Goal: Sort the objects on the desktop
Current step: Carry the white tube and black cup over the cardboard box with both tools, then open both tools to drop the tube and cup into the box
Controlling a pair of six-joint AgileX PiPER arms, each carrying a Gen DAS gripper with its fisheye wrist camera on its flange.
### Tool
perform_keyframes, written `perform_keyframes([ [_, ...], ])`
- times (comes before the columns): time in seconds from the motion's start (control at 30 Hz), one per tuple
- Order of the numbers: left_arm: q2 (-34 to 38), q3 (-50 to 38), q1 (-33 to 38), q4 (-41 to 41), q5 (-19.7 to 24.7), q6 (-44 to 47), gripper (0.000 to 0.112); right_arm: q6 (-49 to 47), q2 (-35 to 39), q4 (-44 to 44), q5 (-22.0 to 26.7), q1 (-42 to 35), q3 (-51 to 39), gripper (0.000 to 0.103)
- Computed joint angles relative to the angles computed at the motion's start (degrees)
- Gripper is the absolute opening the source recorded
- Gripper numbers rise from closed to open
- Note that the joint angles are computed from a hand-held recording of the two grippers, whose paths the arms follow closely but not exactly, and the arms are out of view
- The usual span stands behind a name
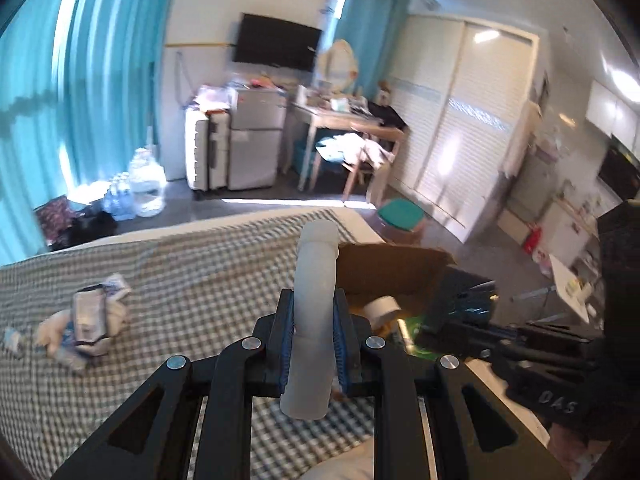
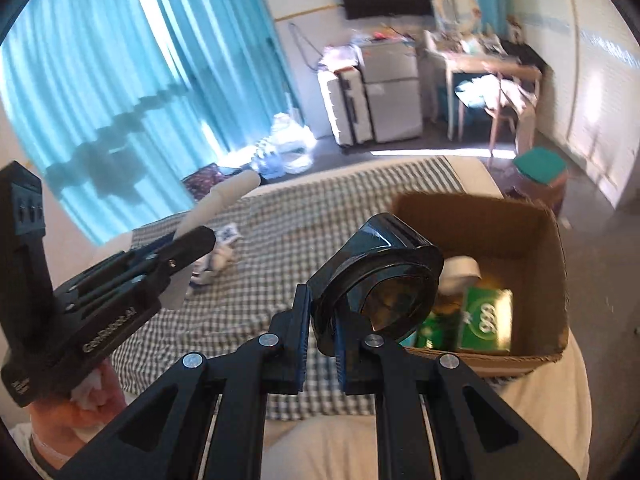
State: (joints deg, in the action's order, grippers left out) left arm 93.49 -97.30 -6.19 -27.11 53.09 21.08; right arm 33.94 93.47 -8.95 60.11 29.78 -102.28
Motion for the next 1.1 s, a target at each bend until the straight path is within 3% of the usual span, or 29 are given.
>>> perform_keyframes([
  [0.17, 6.0, -3.6, -8.0, 4.0, -1.6, -3.7, 0.018, -5.9, 0.1, 6.5, -1.2, -10.4, 5.9, 0.012],
  [0.3, 9.7, -4.8, -11.3, 2.6, -3.4, -3.0, 0.018, -9.1, 1.7, 9.1, -1.9, -16.1, 7.6, 0.012],
  [0.5, 16.9, -10.4, -14.3, 6.1, -2.1, -5.6, 0.019, -12.9, 5.3, 11.8, -3.1, -21.3, 7.1, 0.014],
  [0.53, 17.4, -10.5, -14.4, 6.6, -2.2, -5.8, 0.021, -12.9, 5.9, 11.1, -2.9, -21.5, 6.6, 0.023],
  [0.6, 18.3, -10.9, -14.9, 8.2, -1.7, -6.7, 0.030, -10.9, 5.7, 9.0, -3.2, -21.4, 7.1, 0.047],
  [0.63, 18.9, -11.5, -14.5, 8.2, -1.3, -6.2, 0.034, -10.0, 5.3, 8.6, -4.1, -21.7, 7.8, 0.052],
  [0.7, 18.3, -10.0, -14.5, 9.1, -3.0, -6.6, 0.058, -9.5, 4.2, 10.1, -5.4, -22.6, 9.3, 0.052],
  [0.8, 16.5, -7.9, -13.7, 9.1, -4.8, -6.4, 0.081, -8.8, 2.9, 11.5, -5.9, -23.6, 10.6, 0.053],
  [0.93, 12.1, -4.2, -12.4, 9.2, -5.5, -6.1, 0.085, -6.3, -0.2, 10.6, -6.1, -22.3, 14.0, 0.053],
  [1.0, 10.2, -3.5, -11.3, 10.7, -5.2, -6.8, 0.094, -5.7, -1.2, 10.5, -6.6, -21.3, 15.2, 0.053],
  [1.1, 6.3, -0.1, -9.1, 13.1, -5.5, -7.3, 0.095, -2.2, -3.3, 7.5, -7.1, -17.9, 16.7, 0.053],
])
